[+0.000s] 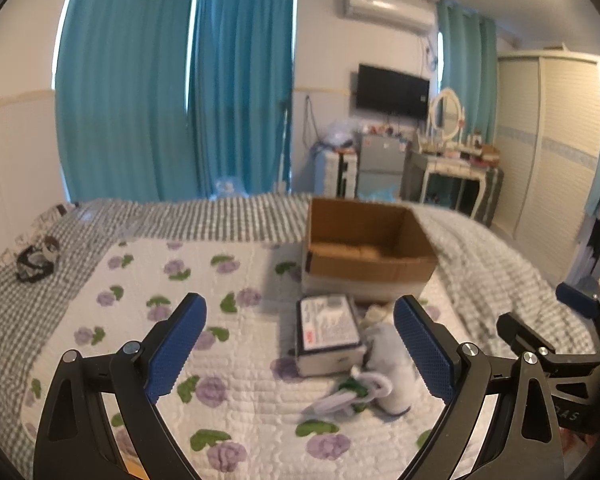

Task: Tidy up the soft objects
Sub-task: 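Grasp the white loop toy with the left tool while the right tool grasps the white knit sock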

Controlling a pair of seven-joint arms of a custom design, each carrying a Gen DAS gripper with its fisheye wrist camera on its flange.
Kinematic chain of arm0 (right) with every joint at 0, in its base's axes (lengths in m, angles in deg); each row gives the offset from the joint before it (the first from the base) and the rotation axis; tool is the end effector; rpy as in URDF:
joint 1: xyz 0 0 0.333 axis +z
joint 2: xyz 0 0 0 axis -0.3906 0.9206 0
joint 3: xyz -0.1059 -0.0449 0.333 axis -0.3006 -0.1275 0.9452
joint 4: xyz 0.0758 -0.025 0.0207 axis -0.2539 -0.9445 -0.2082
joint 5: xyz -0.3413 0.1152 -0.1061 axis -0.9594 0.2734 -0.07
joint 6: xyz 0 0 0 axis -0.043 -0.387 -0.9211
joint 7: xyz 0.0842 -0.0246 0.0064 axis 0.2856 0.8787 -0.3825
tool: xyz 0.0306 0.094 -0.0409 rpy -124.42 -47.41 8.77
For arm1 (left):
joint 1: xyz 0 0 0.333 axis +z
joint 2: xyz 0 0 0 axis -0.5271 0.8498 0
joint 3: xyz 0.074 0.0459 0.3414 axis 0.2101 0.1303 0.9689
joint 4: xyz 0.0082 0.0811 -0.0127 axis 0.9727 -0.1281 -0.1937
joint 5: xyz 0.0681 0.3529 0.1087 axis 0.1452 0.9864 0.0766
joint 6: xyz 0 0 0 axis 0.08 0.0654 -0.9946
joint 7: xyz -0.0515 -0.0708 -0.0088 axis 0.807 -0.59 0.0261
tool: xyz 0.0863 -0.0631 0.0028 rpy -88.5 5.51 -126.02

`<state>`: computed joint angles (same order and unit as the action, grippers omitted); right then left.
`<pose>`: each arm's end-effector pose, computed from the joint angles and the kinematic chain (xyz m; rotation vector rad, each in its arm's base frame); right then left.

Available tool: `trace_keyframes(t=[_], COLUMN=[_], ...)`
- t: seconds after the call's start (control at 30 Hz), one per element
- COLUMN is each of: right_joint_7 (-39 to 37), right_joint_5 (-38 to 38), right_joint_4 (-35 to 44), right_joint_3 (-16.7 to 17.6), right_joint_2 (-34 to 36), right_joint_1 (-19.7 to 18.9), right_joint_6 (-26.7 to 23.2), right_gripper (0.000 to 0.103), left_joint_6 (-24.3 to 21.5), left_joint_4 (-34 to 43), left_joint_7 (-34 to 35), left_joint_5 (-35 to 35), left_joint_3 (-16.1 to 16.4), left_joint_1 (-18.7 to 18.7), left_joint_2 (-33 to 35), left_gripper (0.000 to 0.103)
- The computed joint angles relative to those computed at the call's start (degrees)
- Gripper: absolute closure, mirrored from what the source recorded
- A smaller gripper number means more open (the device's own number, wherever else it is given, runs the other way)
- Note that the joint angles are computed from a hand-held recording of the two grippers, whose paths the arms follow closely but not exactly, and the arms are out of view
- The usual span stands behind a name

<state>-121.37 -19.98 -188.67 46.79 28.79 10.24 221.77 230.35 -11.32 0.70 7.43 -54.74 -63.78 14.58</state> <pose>0.4859 0.3821 0.4886 -1.4592 1.7914 -1.0690 0.5579 -0.4595 0.4650 -1.3329 1.8763 -1.1640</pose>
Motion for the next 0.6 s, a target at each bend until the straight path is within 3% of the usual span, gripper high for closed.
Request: trace_keyframes(t=[0.2, 0.47, 0.6], right_joint_7=[-6.7, -9.7, -11.6], right_joint_5=[6.7, 14.0, 16.3], right_joint_4=[2.9, 3.5, 4.1], right_joint_3=[-0.9, -2.7, -3.1], right_joint_2=[5.6, 7.9, 9.1], right_joint_1=[-0.5, -1.4, -1.5], right_joint_6=[2.1, 2.2, 1.9], right_gripper=[0.0, 0.0, 0.0], left_joint_6=[-1.0, -5.9, -5.5], left_joint_4=[1.6, 6.0, 6.9], left_joint_7=[14.6, 39.8, 47.2], left_joint_5=[-12.9, -32.2, -36.9], left_joint_3=[-2.7, -11.5, -13.1], left_joint_1=[2.1, 5.4, 5.4], left_joint_2=[5.9, 14.7, 16.8], left_gripper=[0.007, 0.008, 0.008])
